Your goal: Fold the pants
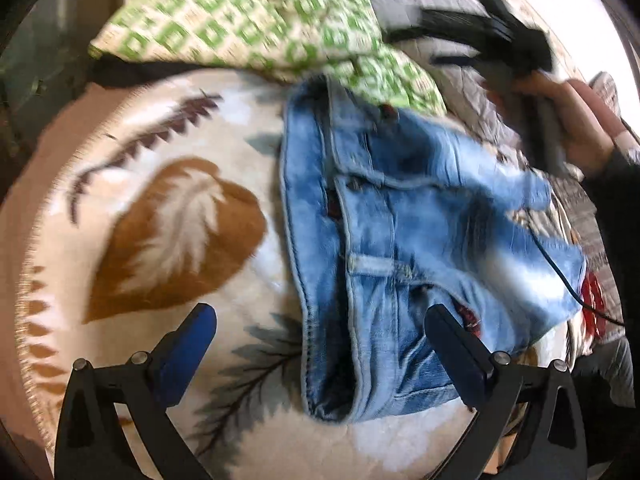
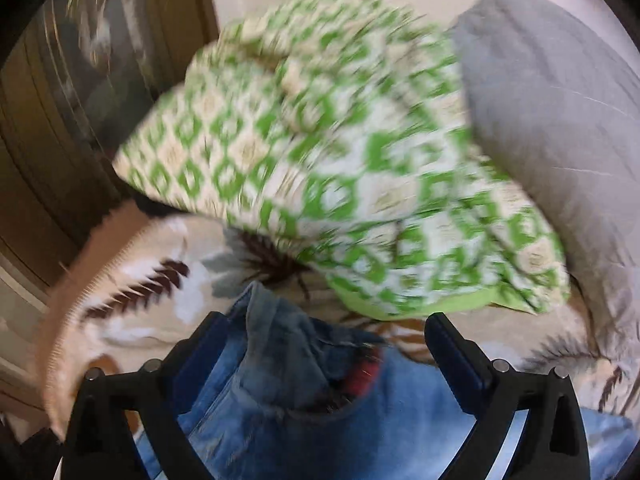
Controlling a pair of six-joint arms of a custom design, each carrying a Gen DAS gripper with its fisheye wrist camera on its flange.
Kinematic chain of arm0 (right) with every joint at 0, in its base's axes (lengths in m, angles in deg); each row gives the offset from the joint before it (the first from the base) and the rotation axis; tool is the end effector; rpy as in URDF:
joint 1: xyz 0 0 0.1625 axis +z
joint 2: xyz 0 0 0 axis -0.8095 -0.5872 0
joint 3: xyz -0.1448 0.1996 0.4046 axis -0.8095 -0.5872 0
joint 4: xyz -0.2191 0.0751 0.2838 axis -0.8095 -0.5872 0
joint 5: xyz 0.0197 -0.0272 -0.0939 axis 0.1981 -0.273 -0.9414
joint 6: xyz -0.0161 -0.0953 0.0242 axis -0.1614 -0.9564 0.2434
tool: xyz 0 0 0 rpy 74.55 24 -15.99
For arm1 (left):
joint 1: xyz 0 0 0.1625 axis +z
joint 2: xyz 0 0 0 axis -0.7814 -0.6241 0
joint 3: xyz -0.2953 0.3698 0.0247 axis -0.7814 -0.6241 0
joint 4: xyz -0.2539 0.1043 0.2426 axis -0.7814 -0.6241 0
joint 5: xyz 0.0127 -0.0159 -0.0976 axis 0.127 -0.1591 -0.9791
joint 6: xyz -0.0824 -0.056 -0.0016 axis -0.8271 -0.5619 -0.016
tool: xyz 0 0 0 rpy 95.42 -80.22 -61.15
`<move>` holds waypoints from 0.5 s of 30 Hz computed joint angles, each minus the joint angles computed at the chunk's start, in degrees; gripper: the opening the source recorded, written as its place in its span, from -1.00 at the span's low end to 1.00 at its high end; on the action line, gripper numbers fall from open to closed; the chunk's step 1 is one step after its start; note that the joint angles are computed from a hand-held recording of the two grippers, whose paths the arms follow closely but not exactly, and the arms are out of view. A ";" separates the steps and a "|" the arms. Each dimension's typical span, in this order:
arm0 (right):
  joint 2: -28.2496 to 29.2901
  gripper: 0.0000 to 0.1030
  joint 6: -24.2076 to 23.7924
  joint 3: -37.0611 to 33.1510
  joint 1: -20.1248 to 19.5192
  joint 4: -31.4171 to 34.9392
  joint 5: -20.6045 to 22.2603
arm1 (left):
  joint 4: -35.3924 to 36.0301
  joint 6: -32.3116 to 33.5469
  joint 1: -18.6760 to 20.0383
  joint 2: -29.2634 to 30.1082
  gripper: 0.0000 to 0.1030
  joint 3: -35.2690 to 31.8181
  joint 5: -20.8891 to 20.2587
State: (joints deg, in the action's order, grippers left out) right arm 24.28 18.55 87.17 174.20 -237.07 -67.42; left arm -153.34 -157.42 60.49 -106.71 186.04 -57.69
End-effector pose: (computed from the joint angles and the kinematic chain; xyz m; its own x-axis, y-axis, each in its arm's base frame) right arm 0.4359 -0.5644 0.0894 -0.6288 -0.6297 0.4562 -0.7457 0.6546 -0.1244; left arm -0.1415 -0.2181 0.3007 -0.8708 -0.1236 -0.4758 0.1660 0.8371 -0.5213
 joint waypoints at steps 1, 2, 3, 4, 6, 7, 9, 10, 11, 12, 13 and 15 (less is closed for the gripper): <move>-2.42 0.96 0.27 1.37 -0.38 0.01 1.03 | 2.15 -1.09 -0.65 0.21 1.00 -1.35 0.29; -4.96 0.97 0.11 3.08 -0.96 -0.78 1.99 | 4.43 -2.40 -1.81 0.55 1.00 -2.56 0.31; -7.42 0.98 -0.15 4.75 -1.50 -1.37 2.64 | 5.93 -3.13 -2.60 1.96 1.00 -4.01 0.94; -10.34 0.99 -0.61 7.11 -2.11 -2.34 3.13 | 5.57 -2.45 -2.23 3.11 1.00 -4.77 1.72; -15.15 0.99 -2.01 10.46 -3.45 -3.62 3.64 | 1.59 1.16 -0.39 6.92 1.00 -6.42 3.84; -17.04 0.99 -2.65 11.46 -3.83 -3.76 3.39 | 0.24 2.42 0.13 7.99 1.00 -6.86 4.34; -21.45 0.99 -4.35 13.88 -5.62 -3.55 2.58 | -8.05 8.83 3.64 13.03 1.00 -7.73 5.67; -23.95 0.99 -4.70 14.96 -6.80 -2.70 2.15 | -13.70 13.21 5.70 16.12 1.00 -8.17 6.04; -26.39 0.99 -4.90 15.69 -8.10 -1.16 1.74 | -18.71 17.28 7.55 19.05 1.00 -8.71 6.08; -28.54 0.99 -5.09 16.25 -9.41 0.22 1.12 | -23.18 21.45 9.43 22.26 1.00 -9.80 5.87; -29.86 0.99 -5.46 16.86 -10.60 0.48 0.55 | -27.26 25.70 11.27 25.83 1.00 -11.24 5.63; -33.23 0.99 -5.70 17.51 -13.53 2.46 -0.85 | -32.31 33.05 14.07 31.51 1.00 -14.68 4.79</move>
